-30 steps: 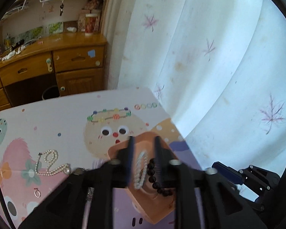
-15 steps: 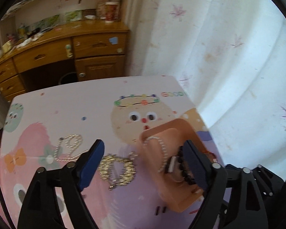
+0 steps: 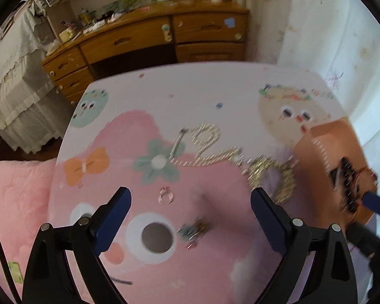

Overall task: Organize jewelry
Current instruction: 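Move left tool to the flower earrings while right tool reaches the gold leaf hair comb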

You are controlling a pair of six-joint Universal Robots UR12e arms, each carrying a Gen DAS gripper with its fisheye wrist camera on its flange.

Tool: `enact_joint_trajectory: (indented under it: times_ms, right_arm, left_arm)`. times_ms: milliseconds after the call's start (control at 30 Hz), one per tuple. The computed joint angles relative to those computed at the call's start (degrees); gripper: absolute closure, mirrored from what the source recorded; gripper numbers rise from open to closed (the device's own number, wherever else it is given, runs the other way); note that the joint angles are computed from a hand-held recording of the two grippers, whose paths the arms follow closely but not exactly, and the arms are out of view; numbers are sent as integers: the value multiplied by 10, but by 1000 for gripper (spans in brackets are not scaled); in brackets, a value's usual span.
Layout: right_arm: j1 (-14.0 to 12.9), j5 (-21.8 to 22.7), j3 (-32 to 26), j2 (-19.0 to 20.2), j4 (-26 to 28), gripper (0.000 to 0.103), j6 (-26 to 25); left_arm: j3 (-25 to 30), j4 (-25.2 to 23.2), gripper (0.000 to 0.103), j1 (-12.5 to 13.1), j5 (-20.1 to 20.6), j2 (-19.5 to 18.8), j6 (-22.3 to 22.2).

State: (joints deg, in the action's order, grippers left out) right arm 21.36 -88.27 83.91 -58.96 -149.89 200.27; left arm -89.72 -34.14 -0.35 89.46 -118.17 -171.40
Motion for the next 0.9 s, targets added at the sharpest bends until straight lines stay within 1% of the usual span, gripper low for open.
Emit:
enact_joint_trajectory:
  times_ms: [100,167,300,400,500,567,700,800,867,900]
  right_arm:
    - [-5,49,-16,12,16,36,32]
    - [-5,69,-28,21,26,35,45]
    - [0,82,-59,41,63,34,73]
    - [3,82,-86,57,94,32,105]
    - [5,81,-113,74,123,29,135]
    - [6,74,-131,84,147,29,153]
    - [9,59,-161,101,191,29,200]
    - [10,45,-182,111,218,29,223]
    - [13,30,-197,119,238,29,237]
    - [14,24,-205,123,248,29,242]
  left_arm:
    - [-12,-28,9,14,-15,6,0]
    - [-23,-31,9,22,-28,10,1]
    - [-45,-19,9,28,-42,15,21]
    - [-66,8,9,32,-55,19,41]
    - [-87,59,9,36,-73,20,63]
    - [-97,90,9,40,-94,18,83]
    - [-98,110,9,45,-126,11,116]
    - [-96,117,18,50,-153,6,126]
    - [-91,111,35,55,-171,1,126]
    - [-89,108,39,57,-178,-1,125]
